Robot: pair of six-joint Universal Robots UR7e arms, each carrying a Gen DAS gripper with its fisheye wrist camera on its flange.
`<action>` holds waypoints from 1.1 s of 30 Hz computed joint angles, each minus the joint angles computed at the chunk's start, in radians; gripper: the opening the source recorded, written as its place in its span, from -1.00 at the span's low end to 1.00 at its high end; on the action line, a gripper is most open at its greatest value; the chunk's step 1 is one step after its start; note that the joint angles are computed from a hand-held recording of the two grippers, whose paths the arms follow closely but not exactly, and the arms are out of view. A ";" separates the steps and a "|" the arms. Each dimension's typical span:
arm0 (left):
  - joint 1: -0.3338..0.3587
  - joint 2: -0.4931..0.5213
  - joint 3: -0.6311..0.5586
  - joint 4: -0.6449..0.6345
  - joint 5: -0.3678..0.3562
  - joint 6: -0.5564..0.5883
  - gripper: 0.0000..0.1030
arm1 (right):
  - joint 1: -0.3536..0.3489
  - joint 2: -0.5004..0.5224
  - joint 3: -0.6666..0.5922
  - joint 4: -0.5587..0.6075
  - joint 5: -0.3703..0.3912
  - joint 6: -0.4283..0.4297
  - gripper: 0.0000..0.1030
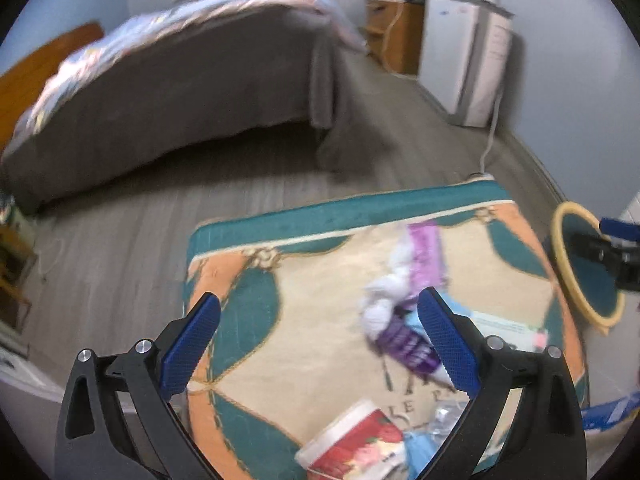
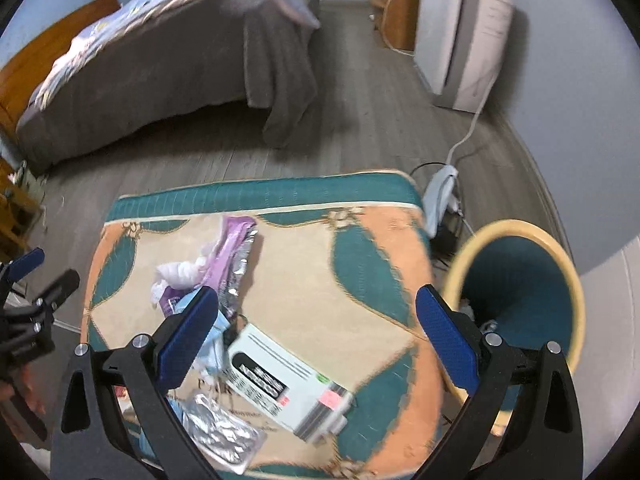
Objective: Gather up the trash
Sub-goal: 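Move both open tools back over the cushion toward the remaining trash, then grasp the blue face mask with the right tool while the left tool grasps the white tissue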
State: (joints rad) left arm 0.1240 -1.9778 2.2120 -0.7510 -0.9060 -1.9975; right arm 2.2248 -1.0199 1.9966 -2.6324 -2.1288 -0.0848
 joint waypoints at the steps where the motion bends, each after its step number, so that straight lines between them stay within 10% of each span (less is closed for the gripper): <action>1: 0.015 -0.020 0.005 -0.006 -0.003 -0.001 0.89 | 0.002 0.018 -0.006 -0.006 0.003 -0.003 0.89; 12: 0.052 -0.040 0.022 0.009 -0.010 0.079 0.90 | -0.005 0.158 -0.031 0.043 0.141 -0.015 0.87; 18: 0.077 -0.073 0.019 0.038 -0.017 0.047 0.89 | -0.008 0.202 -0.054 0.139 0.173 -0.011 0.47; 23: 0.110 -0.093 0.022 -0.004 0.005 0.050 0.89 | -0.036 0.207 -0.067 0.229 0.234 -0.006 -0.63; 33: 0.262 -0.043 0.082 -0.306 0.084 0.294 0.88 | -0.046 0.137 -0.108 0.219 0.231 0.045 -0.73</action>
